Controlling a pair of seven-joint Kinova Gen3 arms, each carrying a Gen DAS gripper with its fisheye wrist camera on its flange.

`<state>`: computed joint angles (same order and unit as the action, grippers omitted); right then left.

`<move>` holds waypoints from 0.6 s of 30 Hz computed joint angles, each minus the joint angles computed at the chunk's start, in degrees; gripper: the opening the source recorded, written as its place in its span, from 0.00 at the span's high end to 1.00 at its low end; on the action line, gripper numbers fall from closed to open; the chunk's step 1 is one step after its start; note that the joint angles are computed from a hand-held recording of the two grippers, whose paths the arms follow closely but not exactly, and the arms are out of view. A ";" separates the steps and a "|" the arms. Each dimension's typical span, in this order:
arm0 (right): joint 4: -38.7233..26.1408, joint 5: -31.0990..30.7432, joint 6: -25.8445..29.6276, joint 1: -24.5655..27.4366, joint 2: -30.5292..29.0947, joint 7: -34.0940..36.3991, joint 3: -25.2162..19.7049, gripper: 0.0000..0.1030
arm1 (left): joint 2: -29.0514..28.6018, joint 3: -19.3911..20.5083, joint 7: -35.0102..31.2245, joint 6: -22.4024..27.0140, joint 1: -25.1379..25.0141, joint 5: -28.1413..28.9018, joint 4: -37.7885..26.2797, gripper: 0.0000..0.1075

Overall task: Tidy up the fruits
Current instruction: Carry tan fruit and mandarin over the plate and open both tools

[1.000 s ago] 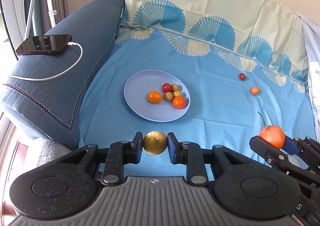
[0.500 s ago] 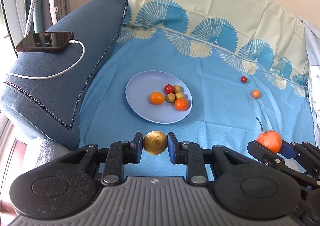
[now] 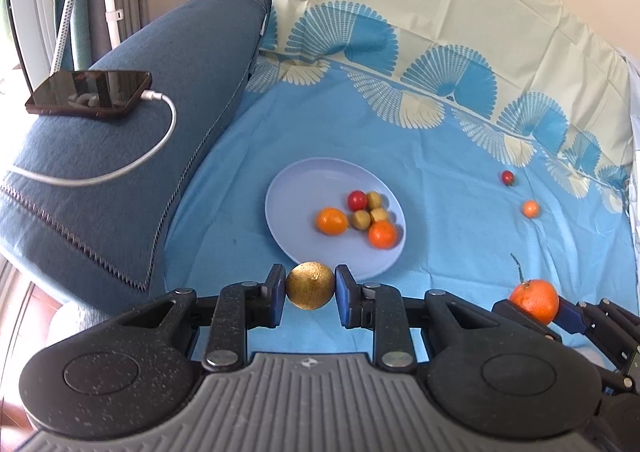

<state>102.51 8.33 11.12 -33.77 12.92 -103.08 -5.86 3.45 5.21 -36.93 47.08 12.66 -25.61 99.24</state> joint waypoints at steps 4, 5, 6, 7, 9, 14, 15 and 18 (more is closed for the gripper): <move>-3.67 -1.31 1.23 1.55 3.41 2.14 -1.71 0.63 | 2.89 -1.06 -1.62 -1.06 -0.98 0.37 -2.19 0.73; -4.82 -1.95 1.79 2.12 4.42 2.84 -2.33 0.63 | 3.69 -1.41 -2.44 -1.53 -1.29 0.91 -2.69 0.73; -5.80 -2.51 2.21 2.58 5.34 3.56 -2.83 0.63 | 4.72 -1.76 -3.28 -1.73 -1.56 1.45 -3.45 0.73; -7.02 -2.94 2.70 2.90 6.49 4.36 -3.21 0.63 | 5.77 -2.10 -4.49 -1.89 -1.92 2.25 -4.26 0.73; -9.41 -3.48 3.65 2.71 8.72 5.18 -2.98 0.63 | 7.91 -2.85 -6.19 -2.37 -2.18 3.20 -5.82 0.73; -15.70 -4.74 6.65 2.34 14.33 6.91 -2.72 0.63 | 13.69 -4.48 -11.10 -3.20 -3.18 6.05 -10.05 0.73; -17.31 -5.10 7.62 2.43 15.58 7.28 -2.81 0.63 | 14.69 -4.74 -12.25 -3.68 -3.53 6.87 -10.62 0.73; -20.96 -5.20 9.34 1.49 18.79 7.78 -1.92 0.63 | 18.27 -5.64 -14.90 -3.67 -4.00 8.47 -13.36 0.73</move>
<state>81.55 3.12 20.46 -32.28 31.71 -95.30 -7.78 21.73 -0.43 -51.84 43.41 8.66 -17.14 85.88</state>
